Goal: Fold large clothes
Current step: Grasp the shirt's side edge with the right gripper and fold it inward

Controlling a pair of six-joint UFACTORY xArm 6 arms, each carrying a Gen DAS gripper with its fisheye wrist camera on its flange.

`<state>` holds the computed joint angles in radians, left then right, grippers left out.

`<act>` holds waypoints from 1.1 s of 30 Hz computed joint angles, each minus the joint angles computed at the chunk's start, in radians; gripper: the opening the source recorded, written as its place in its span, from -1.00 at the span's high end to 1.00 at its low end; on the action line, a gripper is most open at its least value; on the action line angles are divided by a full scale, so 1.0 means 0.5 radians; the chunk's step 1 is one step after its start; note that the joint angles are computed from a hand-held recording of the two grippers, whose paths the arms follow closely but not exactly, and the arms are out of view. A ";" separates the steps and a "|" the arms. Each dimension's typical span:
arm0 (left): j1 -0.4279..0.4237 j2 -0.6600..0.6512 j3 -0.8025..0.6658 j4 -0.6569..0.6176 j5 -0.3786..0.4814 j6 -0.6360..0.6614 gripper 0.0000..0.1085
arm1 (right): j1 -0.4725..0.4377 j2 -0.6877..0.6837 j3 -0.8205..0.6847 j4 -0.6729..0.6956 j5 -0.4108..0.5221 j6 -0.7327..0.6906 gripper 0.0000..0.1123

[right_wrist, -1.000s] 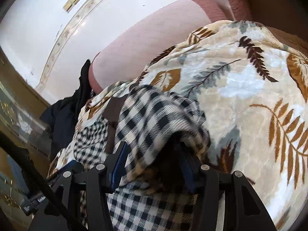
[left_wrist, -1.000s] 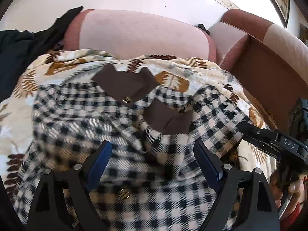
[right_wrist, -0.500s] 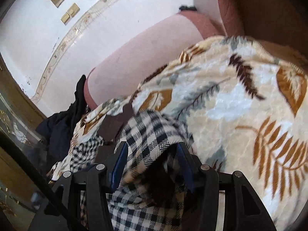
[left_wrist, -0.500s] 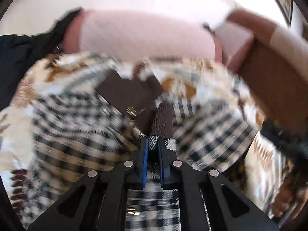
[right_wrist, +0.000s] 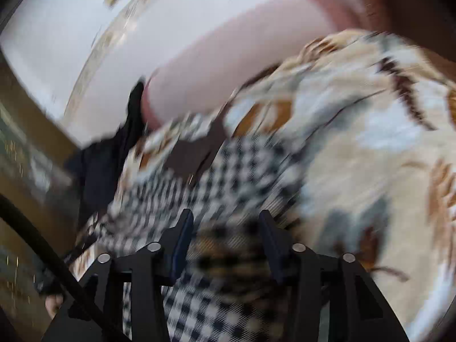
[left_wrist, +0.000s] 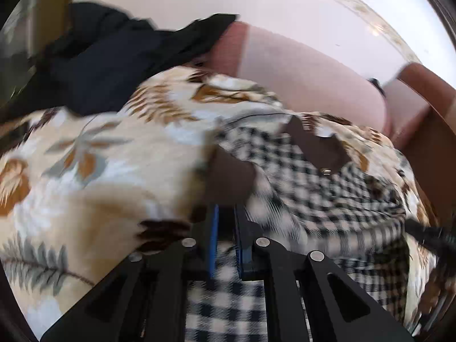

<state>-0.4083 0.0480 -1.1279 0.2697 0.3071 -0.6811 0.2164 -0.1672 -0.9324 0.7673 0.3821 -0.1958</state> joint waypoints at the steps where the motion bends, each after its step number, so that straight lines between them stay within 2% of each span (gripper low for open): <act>1: 0.021 -0.031 0.061 -0.035 -0.036 -0.007 0.63 | 0.019 0.036 -0.022 -0.148 0.052 0.084 0.10; 2: 0.041 -0.066 0.120 -0.154 -0.076 0.051 0.38 | 0.033 0.058 -0.029 -0.280 0.078 0.163 0.10; 3: 0.054 -0.097 0.167 -0.214 -0.108 0.068 0.24 | 0.047 0.087 -0.042 -0.458 0.119 0.270 0.10; 4: 0.066 -0.143 0.234 -0.226 -0.153 0.031 0.02 | 0.057 0.116 -0.061 -0.601 0.173 0.342 0.10; 5: 0.086 -0.175 0.279 -0.221 -0.194 -0.010 -0.05 | 0.062 0.130 -0.072 -0.681 0.210 0.375 0.10; 7: 0.118 -0.211 0.328 -0.234 -0.226 -0.026 -0.09 | 0.070 0.133 -0.069 -0.760 0.239 0.377 0.10; 10: 0.114 -0.159 0.256 -0.478 -0.181 0.205 -0.14 | 0.067 0.134 -0.071 -0.738 0.259 0.354 0.10; 12: 0.087 -0.039 0.115 -0.654 -0.142 0.418 -0.19 | 0.065 0.142 -0.071 -0.728 0.259 0.346 0.10; 16: 0.046 0.242 -0.226 -0.636 0.031 0.541 -0.20 | 0.061 0.138 -0.074 -0.739 0.254 0.346 0.10; 17: 0.035 0.324 -0.332 -0.636 0.115 0.568 -0.17 | 0.064 0.139 -0.075 -0.740 0.250 0.346 0.10; 18: 0.027 0.376 -0.403 -0.661 0.178 0.608 -0.03 | 0.063 0.134 -0.069 -0.727 0.241 0.330 0.10; 19: 0.018 0.425 -0.473 -0.735 0.242 0.685 0.68 | 0.066 0.130 -0.069 -0.724 0.234 0.332 0.10; 20: 0.007 0.472 -0.553 -0.764 0.330 0.712 0.93 | 0.066 0.119 -0.065 -0.719 0.223 0.332 0.10; 24: -0.015 0.510 -0.643 -0.442 0.265 0.534 0.93 | 0.081 0.017 -0.009 -0.563 0.026 0.187 0.10; 28: 0.008 0.620 -0.833 -0.303 0.299 0.467 0.93 | 0.086 0.041 -0.040 -0.508 -0.148 0.160 0.10; 31: 0.023 0.717 -0.953 -0.159 0.388 0.389 0.93 | 0.039 0.172 -0.134 -0.603 -0.124 0.299 0.10; 33: 0.015 0.778 -1.009 0.066 0.506 0.259 0.84 | 0.000 0.237 -0.176 -0.764 -0.051 0.450 0.10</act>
<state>-0.4008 0.4371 -1.6322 0.3027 0.5601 -0.5515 0.2162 -0.0486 -1.0203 0.3855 0.3565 0.0291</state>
